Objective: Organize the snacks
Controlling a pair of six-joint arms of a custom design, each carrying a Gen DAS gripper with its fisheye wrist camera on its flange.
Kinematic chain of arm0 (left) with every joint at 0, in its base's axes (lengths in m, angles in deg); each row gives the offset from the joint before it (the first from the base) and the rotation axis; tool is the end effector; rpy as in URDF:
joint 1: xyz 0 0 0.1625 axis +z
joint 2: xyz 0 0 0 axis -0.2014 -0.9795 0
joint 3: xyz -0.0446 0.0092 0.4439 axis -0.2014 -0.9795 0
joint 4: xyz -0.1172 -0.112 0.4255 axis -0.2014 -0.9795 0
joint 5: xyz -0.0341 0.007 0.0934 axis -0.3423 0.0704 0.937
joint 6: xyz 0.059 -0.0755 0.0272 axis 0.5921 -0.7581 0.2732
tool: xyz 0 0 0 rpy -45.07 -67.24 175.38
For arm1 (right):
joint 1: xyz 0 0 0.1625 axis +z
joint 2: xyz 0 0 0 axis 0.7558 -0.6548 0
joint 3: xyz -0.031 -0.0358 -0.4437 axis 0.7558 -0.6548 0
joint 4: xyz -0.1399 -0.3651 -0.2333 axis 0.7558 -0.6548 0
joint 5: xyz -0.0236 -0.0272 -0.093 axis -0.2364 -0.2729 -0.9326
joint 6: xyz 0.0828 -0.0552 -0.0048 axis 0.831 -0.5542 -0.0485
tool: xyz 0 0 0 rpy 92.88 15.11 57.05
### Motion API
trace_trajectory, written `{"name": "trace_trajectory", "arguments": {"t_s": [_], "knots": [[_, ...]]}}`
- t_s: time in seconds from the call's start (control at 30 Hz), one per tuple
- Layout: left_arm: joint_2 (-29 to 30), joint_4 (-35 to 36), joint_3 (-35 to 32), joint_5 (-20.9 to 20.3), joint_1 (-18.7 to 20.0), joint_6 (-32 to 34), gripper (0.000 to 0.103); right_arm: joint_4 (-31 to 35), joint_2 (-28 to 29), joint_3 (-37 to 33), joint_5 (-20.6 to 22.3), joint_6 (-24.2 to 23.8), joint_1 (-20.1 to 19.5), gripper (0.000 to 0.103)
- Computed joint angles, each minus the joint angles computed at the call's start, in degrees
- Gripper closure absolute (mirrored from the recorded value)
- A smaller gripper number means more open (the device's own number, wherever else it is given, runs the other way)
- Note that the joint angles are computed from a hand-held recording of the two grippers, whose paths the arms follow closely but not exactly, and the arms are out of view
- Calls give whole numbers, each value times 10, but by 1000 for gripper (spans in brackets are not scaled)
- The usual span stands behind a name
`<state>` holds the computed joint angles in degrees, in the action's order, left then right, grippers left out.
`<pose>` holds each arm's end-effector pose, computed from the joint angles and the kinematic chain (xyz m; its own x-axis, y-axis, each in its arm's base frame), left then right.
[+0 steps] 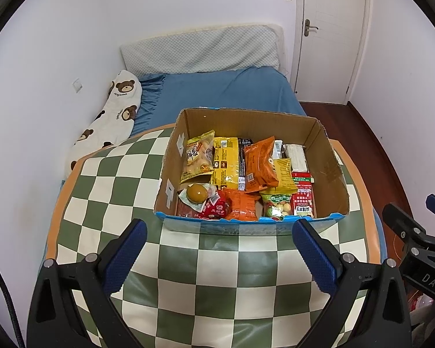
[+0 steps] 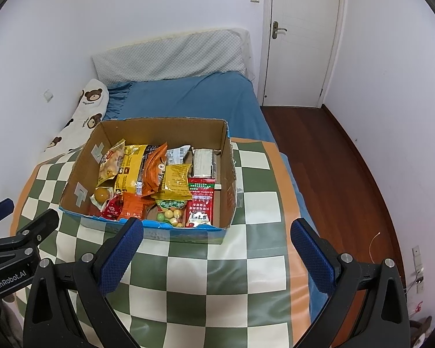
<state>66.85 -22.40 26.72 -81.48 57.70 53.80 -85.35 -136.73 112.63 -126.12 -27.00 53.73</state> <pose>-0.4961 -0.8317 0.1240 -0.6640 -0.0825 -0.7432 0.3973 0.8030 -0.4442 0.2454 -0.7881 0.4655 -0.6885 -0.0062 0.7252 -0.4469 0.7911 -0.4175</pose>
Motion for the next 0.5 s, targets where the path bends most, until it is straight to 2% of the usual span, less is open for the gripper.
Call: {"name": "trace_trajectory", "arguments": {"t_s": [0.5], "knots": [[-4, -4, 8, 2, -2, -5, 0, 1, -1, -1, 4, 0, 2, 0]]}}
